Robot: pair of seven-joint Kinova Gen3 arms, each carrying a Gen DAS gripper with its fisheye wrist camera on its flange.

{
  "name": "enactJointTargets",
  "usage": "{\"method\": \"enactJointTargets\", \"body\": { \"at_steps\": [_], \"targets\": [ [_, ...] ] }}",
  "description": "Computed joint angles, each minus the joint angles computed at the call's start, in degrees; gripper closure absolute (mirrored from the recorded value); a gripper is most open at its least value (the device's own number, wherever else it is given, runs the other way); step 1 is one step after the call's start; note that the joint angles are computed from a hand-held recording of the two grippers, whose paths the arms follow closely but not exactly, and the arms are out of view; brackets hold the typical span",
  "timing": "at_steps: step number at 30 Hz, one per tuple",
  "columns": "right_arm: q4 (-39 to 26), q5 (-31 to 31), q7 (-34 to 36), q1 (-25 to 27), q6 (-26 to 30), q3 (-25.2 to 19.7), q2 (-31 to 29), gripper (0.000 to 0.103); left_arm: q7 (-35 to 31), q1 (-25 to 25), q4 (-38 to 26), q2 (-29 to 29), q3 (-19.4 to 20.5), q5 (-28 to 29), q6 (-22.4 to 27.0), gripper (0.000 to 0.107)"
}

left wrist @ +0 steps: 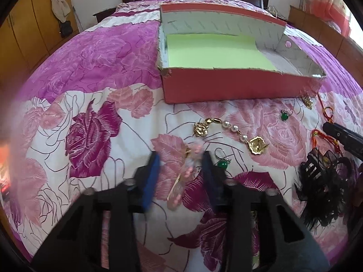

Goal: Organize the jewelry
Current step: 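Grasp the pink beaded hairpin with the left tool while the right tool grasps the rainbow red-string bracelet, then carry both items into the pink box and open both tools to release them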

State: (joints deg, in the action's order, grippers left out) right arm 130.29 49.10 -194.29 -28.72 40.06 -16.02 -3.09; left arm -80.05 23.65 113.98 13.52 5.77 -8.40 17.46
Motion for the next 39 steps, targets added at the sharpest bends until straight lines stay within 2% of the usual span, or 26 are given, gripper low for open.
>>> {"method": "enactJointTargets", "body": {
  "at_steps": [2, 3, 6, 11, 19, 24, 29, 32, 35, 39],
  "targets": [
    [0.18, 0.15, -0.53, -0.13, 0.37, -0.24, -0.34, 0.07, -1.34, -1.43, 0.18, -0.23, 1.06, 1.35, -0.28, 0.1],
    [0.26, 0.19, -0.64, -0.14, 0.37, -0.32, -0.44, 0.074, -2.34, -2.43, 0.61, -0.59, 1.75, 2.35, -0.58, 0.1],
    [1.05, 0.37, -1.47, 0.17, -0.51, -0.49, -1.52, 0.08, -5.83, -5.13, 1.1, -1.05, 3.83, 5.62, -0.94, 0.1],
    [2.59, 2.27, -4.46, 1.29, -1.48, -2.15, -4.35, 0.087, -9.66, -6.86, 1.39, -1.77, 5.01, 9.3, -1.37, 0.1],
    [2.79, 4.68, -6.46, 2.12, 1.38, -6.95, -8.71, 0.088, -16.74, -10.42, 2.78, -3.58, 7.82, 16.97, -2.99, 0.1],
    [1.34, 6.4, -6.44, 1.91, 4.73, -9.82, -10.16, 0.094, -22.7, -13.38, 2.87, -4.92, 10.08, 23.06, -3.49, 0.1],
    [-0.58, 7.65, -4.37, 1.64, 6.67, -10.7, -11.09, 0.094, -27.79, -14.3, 2.3, -5.81, 10.77, 27.86, -4.47, 0.1],
    [-1.6, 8.45, -2.81, 1.99, 5.76, -10.18, -11.26, 0.094, -29.91, -14.46, 1.17, -5.69, 11.09, 30.14, -4.68, 0.1],
    [-2.73, 10.0, -1.45, 2.74, 4.98, -9.87, -10.9, 0.094, -30.72, -13.73, -0.21, -5.42, 10.93, 30.83, -5.48, 0.1],
    [-4.64, 13.4, -0.29, 3.35, 4.01, -8.97, -8.86, 0.094, -28.86, -11.07, -2.32, -4.47, 9.44, 28.09, -7.29, 0.1]
  ]
}}
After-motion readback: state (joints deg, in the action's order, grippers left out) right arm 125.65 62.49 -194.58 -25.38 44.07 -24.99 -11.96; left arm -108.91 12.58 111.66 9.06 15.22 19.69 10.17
